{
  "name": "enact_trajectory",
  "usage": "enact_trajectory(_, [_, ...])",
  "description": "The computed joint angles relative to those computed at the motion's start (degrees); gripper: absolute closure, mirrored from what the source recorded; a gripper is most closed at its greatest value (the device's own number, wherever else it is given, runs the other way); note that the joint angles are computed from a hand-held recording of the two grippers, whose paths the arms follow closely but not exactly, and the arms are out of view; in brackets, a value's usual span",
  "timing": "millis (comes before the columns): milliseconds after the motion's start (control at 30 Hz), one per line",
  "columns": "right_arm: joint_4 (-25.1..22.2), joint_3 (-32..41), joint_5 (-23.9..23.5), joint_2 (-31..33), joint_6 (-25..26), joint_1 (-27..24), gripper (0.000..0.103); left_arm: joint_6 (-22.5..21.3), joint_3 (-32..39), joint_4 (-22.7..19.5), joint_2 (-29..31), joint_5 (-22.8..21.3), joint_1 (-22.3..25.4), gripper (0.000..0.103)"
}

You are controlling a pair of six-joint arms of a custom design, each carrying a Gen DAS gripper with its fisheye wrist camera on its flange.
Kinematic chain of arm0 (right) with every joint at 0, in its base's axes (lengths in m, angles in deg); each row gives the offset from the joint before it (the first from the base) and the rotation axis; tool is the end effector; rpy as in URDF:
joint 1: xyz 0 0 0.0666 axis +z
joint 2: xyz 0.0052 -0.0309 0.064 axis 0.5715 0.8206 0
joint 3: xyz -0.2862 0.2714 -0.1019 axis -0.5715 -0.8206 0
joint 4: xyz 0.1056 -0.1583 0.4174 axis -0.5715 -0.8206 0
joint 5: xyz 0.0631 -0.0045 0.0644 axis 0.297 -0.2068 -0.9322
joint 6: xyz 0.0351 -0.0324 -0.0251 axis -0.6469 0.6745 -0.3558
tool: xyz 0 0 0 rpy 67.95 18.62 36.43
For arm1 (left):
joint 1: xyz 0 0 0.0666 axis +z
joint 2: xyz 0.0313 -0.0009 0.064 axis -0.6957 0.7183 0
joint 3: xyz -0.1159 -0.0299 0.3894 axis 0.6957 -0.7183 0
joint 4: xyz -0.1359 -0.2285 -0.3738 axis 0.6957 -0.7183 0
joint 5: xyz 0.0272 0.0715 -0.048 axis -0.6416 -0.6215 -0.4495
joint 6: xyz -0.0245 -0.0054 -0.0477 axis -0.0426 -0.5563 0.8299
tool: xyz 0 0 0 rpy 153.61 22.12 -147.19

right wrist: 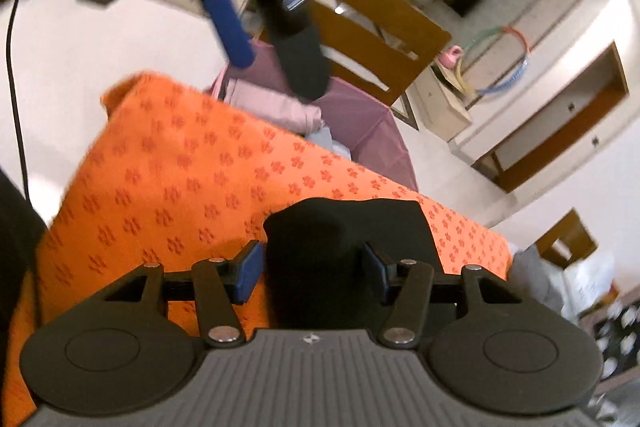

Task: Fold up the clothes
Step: 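Lift the black trouser bundle with both grippers off the orange cloth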

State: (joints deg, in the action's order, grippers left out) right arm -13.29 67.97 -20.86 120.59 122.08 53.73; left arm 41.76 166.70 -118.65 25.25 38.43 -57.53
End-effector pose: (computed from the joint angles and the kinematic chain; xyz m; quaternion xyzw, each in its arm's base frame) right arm 0.6124 0.2157 0.5540 -0.5870 0.7081 -0.0443 0.3900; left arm 0.5903 -0.1521 0.5893 -0.0732 0.8975 -0.2775 0.3348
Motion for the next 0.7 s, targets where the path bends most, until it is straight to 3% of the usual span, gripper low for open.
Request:
enact_trajectory(100, [0.56,-1.03,1.01,-0.04,3.12,-0.02,0.047,3.52,-0.91,1.74,-0.33,1.79,0.32,0.010])
enact_trajectory(133, [0.75,-1.14,0.85,-0.04,2.95,-0.22,0.053,5.10,-1.27,2.46,-0.43,2.38,0.42,0.009])
enact_trajectory(167, [0.97,-1.13,0.63,-0.05,2.24,-0.43,0.066,6.57,-1.59,3.07,-0.51,2.98,0.55,0.009])
enact_trajectory(267, [1.39,-0.65,-1.05,-0.14,0.41,-1.18,0.079,12.17,-2.52,5.30,-0.33,5.40,0.80,0.008])
enact_trajectory(433, [2.85,-0.72,-2.75,-1.26,-2.72,-2.00,0.082,22.38,-3.70,9.70,1.12,7.16,0.43,0.008])
enact_trajectory(700, [4.43,-1.62,-3.98,-3.17,-4.28,-3.06,0.084,27.71,1.27,11.46,7.14,11.41,-1.46,0.008])
